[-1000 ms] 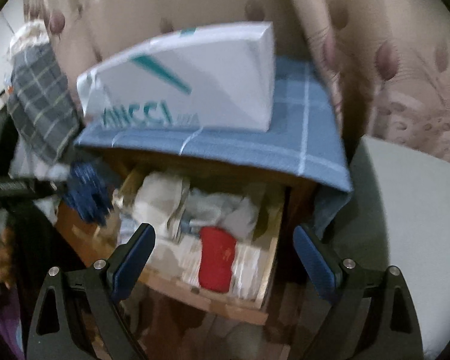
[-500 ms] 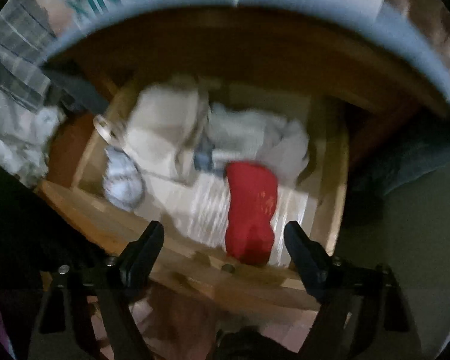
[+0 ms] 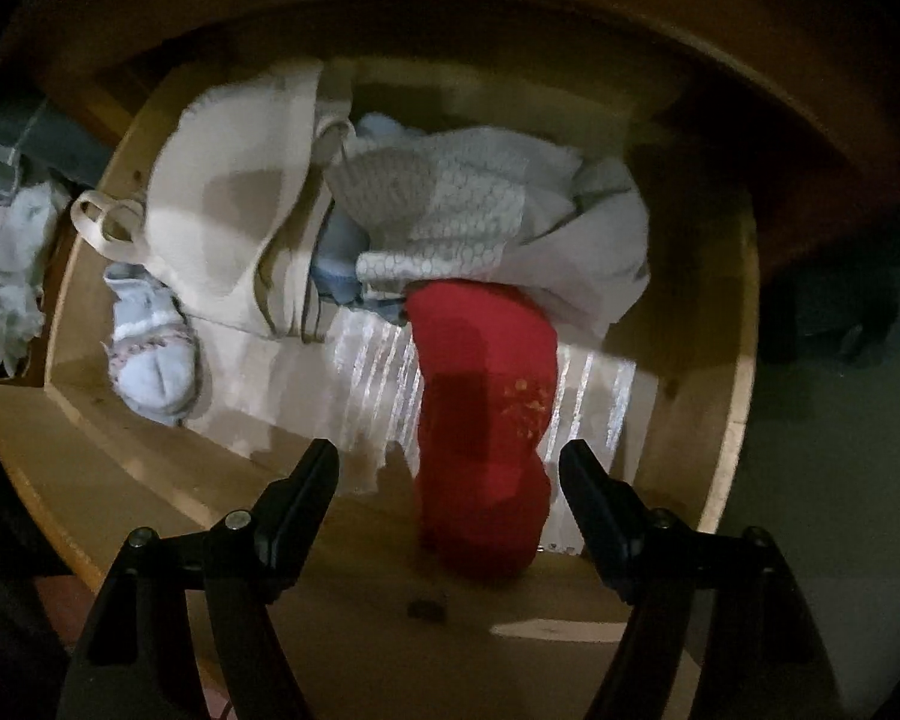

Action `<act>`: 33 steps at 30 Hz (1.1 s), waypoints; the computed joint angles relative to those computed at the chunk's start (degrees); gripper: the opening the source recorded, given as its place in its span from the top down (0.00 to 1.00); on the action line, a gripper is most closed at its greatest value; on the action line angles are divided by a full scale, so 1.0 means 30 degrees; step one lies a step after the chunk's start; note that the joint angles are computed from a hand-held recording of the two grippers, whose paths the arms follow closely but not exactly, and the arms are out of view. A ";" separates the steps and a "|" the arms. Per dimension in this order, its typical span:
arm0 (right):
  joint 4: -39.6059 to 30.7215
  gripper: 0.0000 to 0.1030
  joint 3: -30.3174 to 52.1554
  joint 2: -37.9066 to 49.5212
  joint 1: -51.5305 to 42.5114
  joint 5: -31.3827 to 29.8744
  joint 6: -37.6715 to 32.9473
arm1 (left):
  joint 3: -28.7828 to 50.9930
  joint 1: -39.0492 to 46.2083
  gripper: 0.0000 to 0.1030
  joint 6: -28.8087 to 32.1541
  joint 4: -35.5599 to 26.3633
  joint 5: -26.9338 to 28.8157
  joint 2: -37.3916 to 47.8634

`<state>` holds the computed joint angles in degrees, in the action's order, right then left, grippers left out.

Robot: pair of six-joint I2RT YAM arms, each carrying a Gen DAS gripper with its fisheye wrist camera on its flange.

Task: Take underwear out of drawer
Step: 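Drop the dark blue underwear into the white box with the left gripper while the right reaches into the drawer, then grasp the red sock in the drawer with the right gripper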

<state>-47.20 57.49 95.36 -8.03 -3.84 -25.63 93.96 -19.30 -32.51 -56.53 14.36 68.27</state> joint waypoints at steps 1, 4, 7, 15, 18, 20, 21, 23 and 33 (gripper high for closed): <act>0.0021 0.28 0.0084 0.0187 0.0162 0.0169 0.0102 | 0.0873 -0.0022 0.86 0.0115 -0.0077 -0.0157 0.0771; -0.0037 0.28 0.0525 0.1020 0.0347 0.0561 0.0166 | 0.3194 -0.0019 0.86 0.0358 -0.0184 -0.0394 0.3188; -0.0218 0.28 0.1184 0.2173 0.0628 0.0893 0.0373 | 0.5172 0.0000 0.86 0.0577 -0.0440 -0.0747 0.5639; -0.1377 0.28 0.2686 0.3859 0.0634 0.0393 0.0166 | 0.8743 0.0232 0.86 0.0983 -0.1581 -0.1581 1.0887; -0.1609 0.28 0.2829 0.4220 0.0656 0.0324 0.0297 | 0.9021 0.0343 0.86 0.1124 -0.1674 -0.1651 1.1766; -0.1938 0.28 0.3309 0.4632 0.0309 0.0236 0.0139 | 0.9122 0.0450 0.85 0.1109 -0.1672 -0.1362 1.2216; -0.2150 0.27 0.3620 0.4899 0.0180 0.0050 0.0233 | 0.9275 0.0449 0.85 0.1164 -0.1736 -0.1427 1.2471; -0.2306 0.25 0.4000 0.5298 -0.0110 -0.0154 0.0238 | 0.9645 0.0475 0.81 0.1244 -0.2071 -0.1516 1.2982; -0.2766 0.24 0.5188 0.6215 -0.0231 -0.0188 -0.0043 | 0.6094 0.0673 0.61 0.1441 0.0312 -0.2359 1.0213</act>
